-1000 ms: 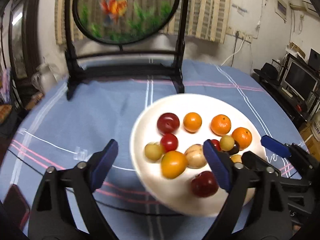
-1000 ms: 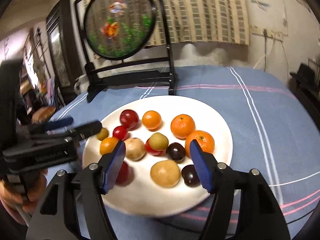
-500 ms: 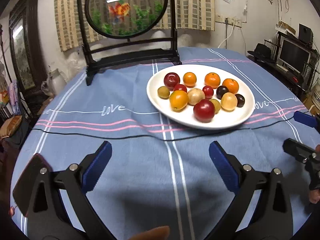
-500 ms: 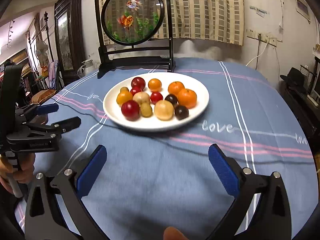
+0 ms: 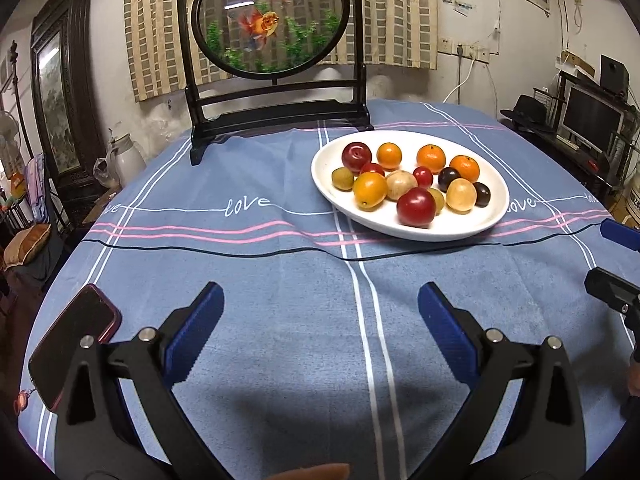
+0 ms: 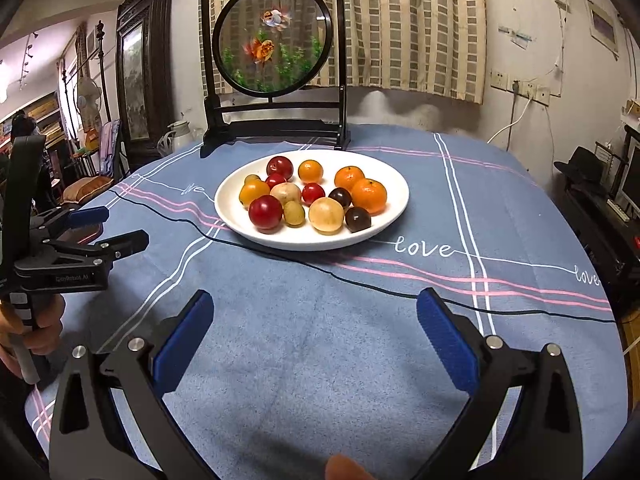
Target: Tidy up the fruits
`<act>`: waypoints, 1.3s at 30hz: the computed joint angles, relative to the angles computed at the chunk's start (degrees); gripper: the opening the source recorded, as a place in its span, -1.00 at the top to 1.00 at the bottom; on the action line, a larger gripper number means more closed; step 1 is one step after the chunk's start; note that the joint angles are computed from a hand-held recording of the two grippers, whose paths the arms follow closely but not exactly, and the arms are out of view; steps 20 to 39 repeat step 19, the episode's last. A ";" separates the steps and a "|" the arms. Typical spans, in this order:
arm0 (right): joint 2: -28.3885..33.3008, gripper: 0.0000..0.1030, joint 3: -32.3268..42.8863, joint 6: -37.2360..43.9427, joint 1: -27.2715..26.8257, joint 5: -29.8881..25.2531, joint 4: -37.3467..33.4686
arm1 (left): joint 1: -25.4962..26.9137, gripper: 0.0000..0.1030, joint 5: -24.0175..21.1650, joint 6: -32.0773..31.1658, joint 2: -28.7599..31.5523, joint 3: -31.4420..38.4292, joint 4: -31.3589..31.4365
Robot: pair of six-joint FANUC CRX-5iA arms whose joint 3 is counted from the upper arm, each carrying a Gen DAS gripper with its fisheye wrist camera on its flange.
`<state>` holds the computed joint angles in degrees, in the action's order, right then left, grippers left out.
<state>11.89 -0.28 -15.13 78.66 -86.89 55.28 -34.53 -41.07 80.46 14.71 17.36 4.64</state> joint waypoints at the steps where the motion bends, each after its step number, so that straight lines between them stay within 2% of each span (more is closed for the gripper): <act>1: 0.03 -0.97 0.07 0.04 -0.01 0.02 -0.10 | -0.10 -0.93 0.03 0.06 0.03 0.06 -0.17; 10: 0.22 -0.97 0.36 0.17 -0.04 -0.28 -0.30 | 0.29 -0.93 0.08 -1.28 0.04 -0.41 1.58; 19: 0.45 -0.97 0.80 0.24 0.07 -0.67 -0.49 | -0.11 -0.93 -1.07 1.10 0.50 0.96 -0.93; 39: 0.45 -0.97 0.80 0.24 0.07 -0.67 -0.49 | -0.11 -0.93 -1.07 1.10 0.50 0.96 -0.93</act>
